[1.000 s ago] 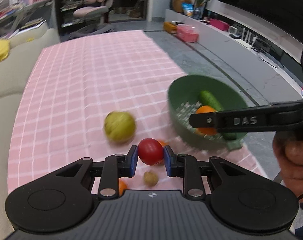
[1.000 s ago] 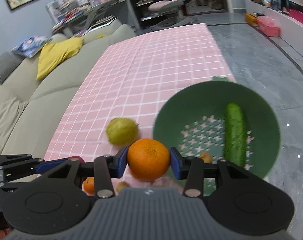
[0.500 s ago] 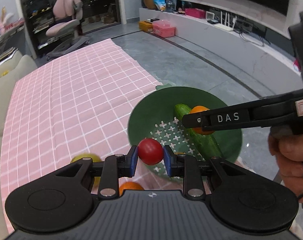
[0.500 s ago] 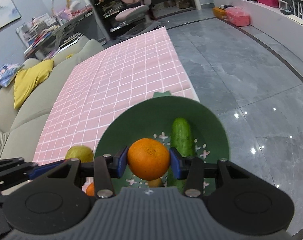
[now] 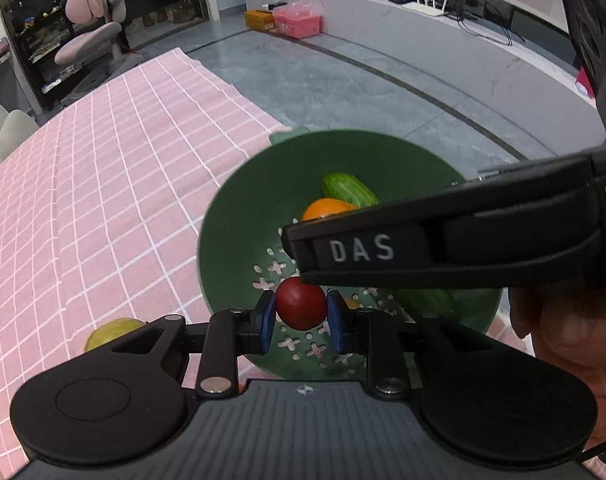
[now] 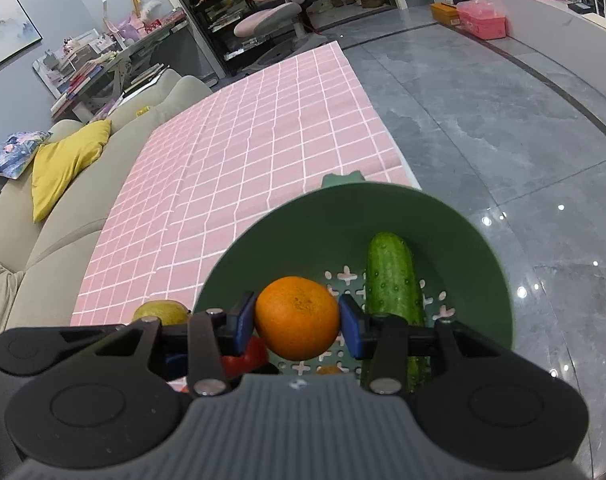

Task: Organize fruits
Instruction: 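Carry the red fruit with the left tool while the right tool carries the orange to the colander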

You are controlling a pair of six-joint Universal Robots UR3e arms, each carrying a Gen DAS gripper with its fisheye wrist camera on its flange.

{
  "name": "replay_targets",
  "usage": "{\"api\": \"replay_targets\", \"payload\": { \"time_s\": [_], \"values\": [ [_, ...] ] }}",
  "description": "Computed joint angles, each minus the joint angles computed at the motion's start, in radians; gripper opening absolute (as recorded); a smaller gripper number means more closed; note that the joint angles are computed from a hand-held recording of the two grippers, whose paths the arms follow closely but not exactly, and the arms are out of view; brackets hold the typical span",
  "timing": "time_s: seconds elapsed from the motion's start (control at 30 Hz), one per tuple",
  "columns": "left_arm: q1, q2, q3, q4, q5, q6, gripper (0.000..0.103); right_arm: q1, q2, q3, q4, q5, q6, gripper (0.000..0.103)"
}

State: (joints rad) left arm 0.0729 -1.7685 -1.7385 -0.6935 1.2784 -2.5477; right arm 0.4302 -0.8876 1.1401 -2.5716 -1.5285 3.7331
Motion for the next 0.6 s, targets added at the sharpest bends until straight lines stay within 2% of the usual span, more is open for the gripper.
{"api": "replay_targets", "payload": {
  "time_s": [0.37, 0.6],
  "values": [
    [0.018, -0.021, 0.001, -0.017, -0.023, -0.003, 0.030, -0.001, 0.056, -0.052, 0.030, 0.021, -0.020, 0.042],
    [-0.002, -0.028, -0.002, -0.001, -0.003, 0.004, 0.030, 0.007, 0.088, -0.096, 0.066, 0.008, -0.028, 0.042]
  ]
}}
